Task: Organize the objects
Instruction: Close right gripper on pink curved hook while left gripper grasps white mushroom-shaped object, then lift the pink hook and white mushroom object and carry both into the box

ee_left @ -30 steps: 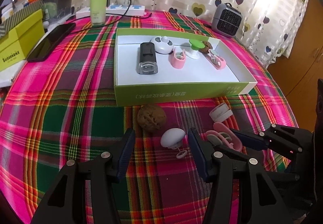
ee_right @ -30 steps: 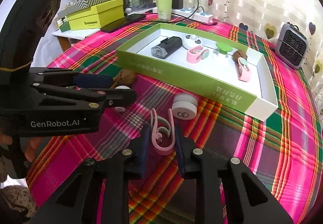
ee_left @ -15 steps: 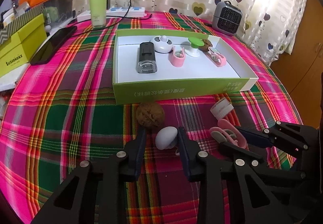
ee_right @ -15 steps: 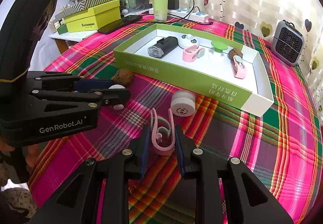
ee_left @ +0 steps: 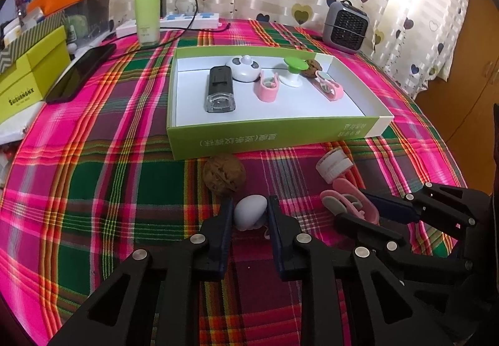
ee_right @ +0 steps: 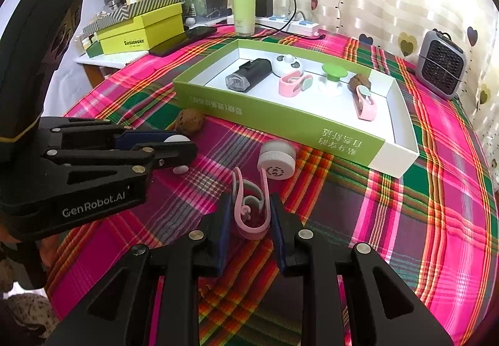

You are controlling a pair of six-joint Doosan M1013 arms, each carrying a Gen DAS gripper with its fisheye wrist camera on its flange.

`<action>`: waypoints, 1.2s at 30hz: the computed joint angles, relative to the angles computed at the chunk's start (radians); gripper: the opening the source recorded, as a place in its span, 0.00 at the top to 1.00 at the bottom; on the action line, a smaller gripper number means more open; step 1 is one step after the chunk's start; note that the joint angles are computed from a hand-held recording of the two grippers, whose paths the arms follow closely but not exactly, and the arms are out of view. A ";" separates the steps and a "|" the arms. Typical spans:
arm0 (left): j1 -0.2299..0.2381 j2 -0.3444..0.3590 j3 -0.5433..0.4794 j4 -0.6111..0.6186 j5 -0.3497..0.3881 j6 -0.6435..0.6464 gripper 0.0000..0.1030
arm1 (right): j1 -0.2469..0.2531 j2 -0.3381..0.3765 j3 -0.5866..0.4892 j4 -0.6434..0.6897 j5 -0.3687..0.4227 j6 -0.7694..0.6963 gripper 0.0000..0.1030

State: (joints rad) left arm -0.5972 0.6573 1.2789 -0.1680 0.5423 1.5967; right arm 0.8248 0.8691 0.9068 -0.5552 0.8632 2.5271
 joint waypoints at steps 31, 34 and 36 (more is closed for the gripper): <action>-0.010 -0.029 0.022 -0.029 -0.052 0.054 0.80 | 0.002 -0.035 0.045 -0.056 -0.036 0.082 0.76; -0.011 -0.030 0.020 -0.036 -0.055 0.063 0.80 | 0.001 -0.040 0.050 -0.068 -0.039 0.096 0.76; -0.011 -0.030 0.017 -0.041 -0.057 0.072 0.80 | 0.001 -0.043 0.053 -0.075 -0.040 0.107 0.76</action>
